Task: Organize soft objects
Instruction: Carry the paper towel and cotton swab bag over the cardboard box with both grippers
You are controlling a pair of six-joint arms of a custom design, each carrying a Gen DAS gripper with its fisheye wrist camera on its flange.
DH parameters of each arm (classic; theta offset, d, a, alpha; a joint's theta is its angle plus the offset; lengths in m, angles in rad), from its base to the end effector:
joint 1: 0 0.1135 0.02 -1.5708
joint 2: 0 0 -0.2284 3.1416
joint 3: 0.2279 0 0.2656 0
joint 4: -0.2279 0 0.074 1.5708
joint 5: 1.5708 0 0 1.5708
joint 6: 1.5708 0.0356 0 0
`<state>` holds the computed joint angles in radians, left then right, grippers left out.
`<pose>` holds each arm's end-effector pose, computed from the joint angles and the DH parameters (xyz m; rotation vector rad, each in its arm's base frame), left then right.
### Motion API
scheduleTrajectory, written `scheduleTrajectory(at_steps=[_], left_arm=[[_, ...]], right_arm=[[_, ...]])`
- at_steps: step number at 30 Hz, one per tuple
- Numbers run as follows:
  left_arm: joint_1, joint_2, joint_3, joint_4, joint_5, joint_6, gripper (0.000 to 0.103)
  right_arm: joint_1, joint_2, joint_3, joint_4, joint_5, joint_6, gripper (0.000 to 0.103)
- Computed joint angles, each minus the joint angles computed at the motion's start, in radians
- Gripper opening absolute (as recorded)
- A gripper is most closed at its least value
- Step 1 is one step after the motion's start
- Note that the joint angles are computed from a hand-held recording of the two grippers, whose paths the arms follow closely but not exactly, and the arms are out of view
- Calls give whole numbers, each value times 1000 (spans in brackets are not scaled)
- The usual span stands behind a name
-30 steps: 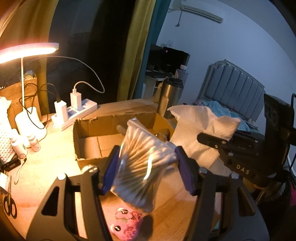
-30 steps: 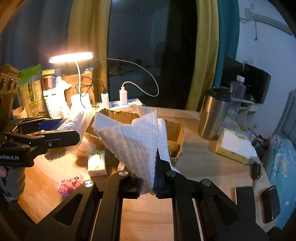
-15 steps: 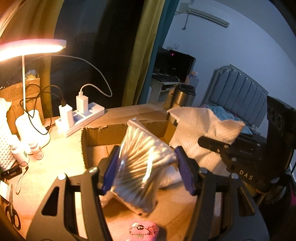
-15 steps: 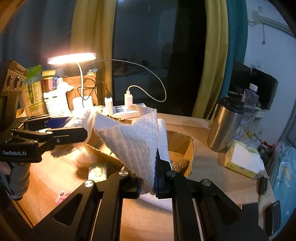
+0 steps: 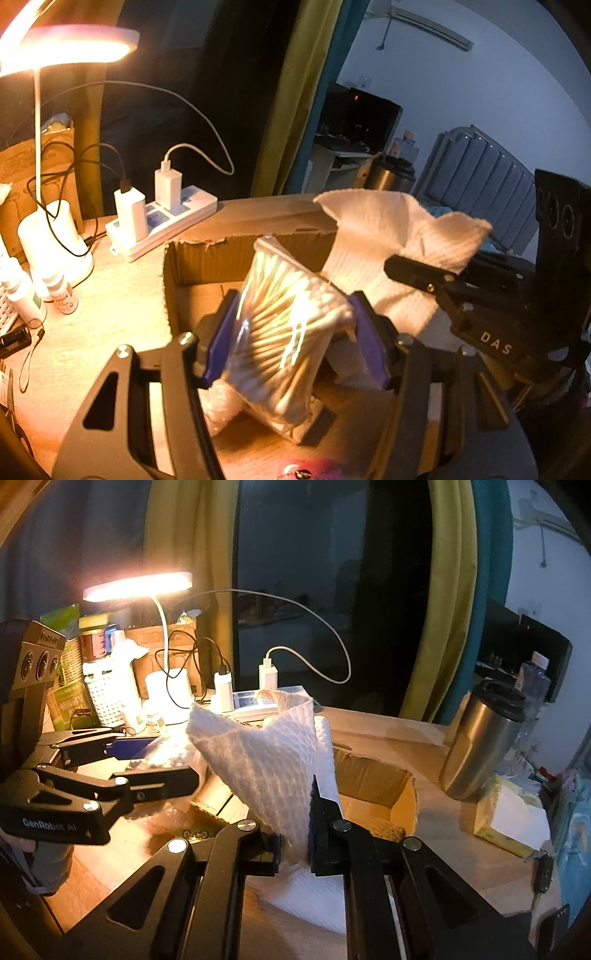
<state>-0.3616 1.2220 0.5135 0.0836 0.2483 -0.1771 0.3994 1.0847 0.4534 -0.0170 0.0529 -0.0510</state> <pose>0.2452 -0.1021 0.1419 0.3469 2.2055 -0.5714 0.2264 0.0935 0.1450 -0.4675 2.1715 0.1335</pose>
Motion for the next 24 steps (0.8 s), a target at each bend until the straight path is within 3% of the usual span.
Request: scheduleTrajectory(at_steps=[9,17,21,24], left_arm=[[7,156,51,81,-92,22,61],[52,247,93,102,-33,10,65],[60,283,112,106,-17,8,74],[79,292,113,116,16,1,75]], right_arm=[[-12,180,74,85,-42,-3,11],[-3,318,152,133,-58,5,11],[9,389,195,146,-60,12,11],[13,441,226,153,-63,17,11]])
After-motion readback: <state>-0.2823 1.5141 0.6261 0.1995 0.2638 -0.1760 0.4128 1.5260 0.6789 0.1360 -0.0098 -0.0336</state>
